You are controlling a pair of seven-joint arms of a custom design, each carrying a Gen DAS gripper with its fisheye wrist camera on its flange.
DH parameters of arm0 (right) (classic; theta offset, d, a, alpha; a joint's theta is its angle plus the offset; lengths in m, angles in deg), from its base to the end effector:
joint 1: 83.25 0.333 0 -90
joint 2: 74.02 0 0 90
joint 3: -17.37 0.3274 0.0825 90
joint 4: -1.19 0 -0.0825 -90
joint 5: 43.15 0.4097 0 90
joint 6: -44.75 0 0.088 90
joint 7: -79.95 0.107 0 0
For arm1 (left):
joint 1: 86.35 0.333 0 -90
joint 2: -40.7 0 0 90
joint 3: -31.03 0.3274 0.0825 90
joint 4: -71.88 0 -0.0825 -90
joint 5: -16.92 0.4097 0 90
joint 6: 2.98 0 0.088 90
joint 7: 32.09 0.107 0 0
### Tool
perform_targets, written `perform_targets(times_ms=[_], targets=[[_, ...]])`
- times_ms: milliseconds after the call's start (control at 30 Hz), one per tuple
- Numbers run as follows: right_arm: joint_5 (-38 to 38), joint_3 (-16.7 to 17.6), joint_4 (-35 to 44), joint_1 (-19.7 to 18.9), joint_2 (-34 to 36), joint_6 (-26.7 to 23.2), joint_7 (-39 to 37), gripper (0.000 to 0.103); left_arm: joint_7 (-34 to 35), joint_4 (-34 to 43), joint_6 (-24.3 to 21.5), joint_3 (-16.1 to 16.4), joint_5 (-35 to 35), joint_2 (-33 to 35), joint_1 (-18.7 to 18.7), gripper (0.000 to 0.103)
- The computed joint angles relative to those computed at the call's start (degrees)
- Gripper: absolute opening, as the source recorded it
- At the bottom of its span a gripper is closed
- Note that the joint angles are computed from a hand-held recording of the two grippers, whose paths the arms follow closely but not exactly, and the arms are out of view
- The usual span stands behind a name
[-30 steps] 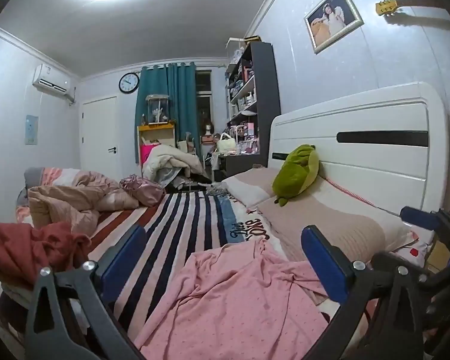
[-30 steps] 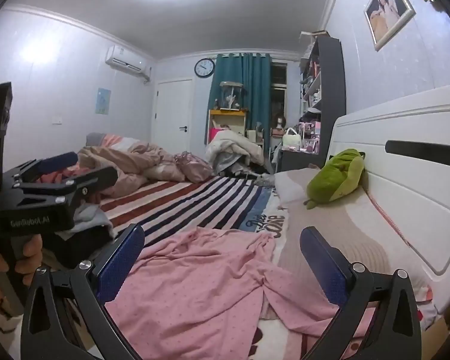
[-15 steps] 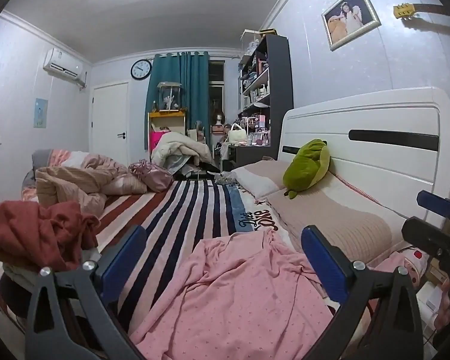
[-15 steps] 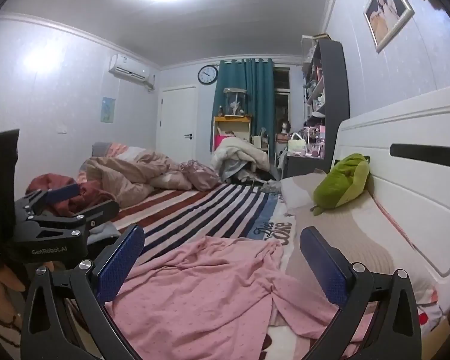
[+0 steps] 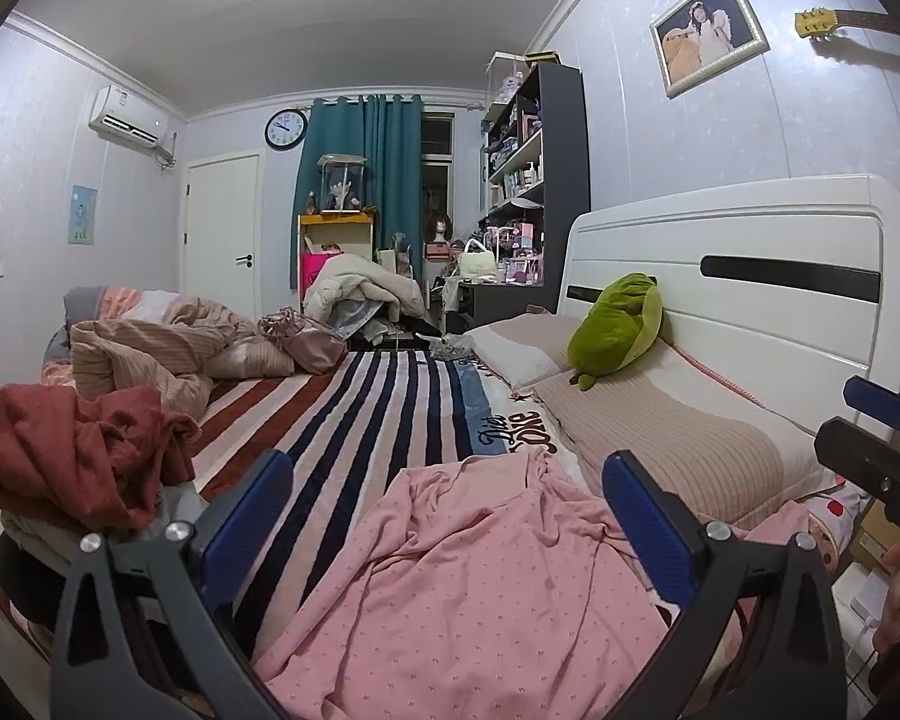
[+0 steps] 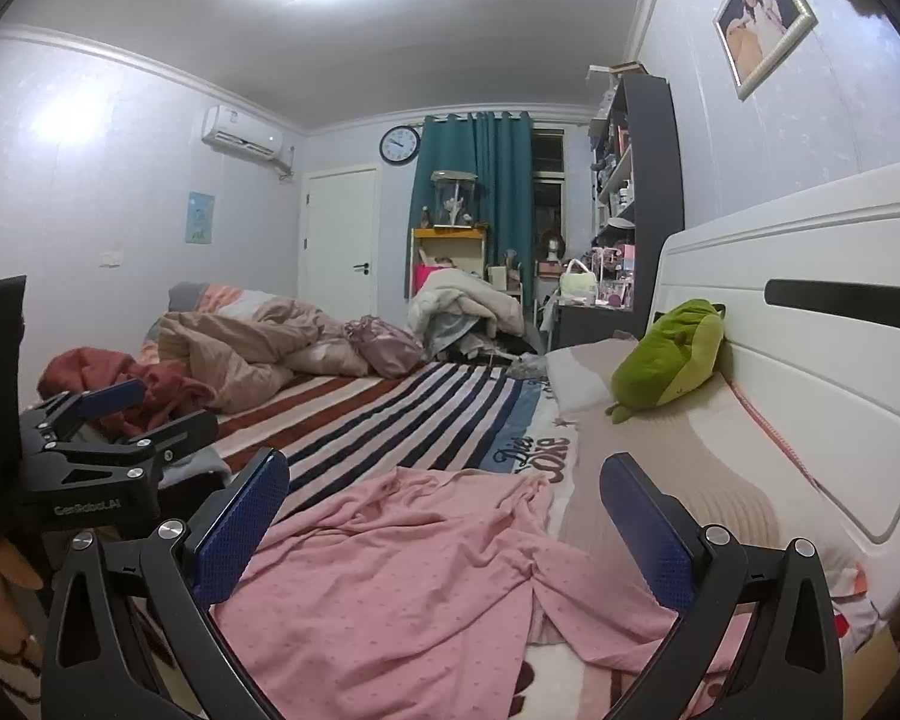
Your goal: Fold small clothes
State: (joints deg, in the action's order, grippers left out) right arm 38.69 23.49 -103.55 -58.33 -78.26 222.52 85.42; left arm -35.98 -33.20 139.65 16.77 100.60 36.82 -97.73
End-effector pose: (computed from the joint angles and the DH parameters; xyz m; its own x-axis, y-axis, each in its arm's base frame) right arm 0.5442 0.2336 0.6640 0.5542 -0.8310 0.0468 -0.1313 -0.1428 -0.9810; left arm 0.5499 -0.2747 0.6388 0.2252 -0.9741 0.0198 -0.2017 -0.0665 -0.9772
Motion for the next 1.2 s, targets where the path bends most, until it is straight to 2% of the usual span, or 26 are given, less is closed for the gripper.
perform_targets(times_ms=[1000,1200], targets=[[1.0,-0.2,-0.6,0.6,-1.0,0.5,-0.4,0.103,-1.0,-0.8,1.7,0.2,0.4,-0.1,0.2,0.102],[-1.1,-0.2,-0.9,0.5,-0.9,0.8,2.0,0.103,-1.4,-1.3,2.3,0.2,0.4,-0.5,0.4,0.102]])
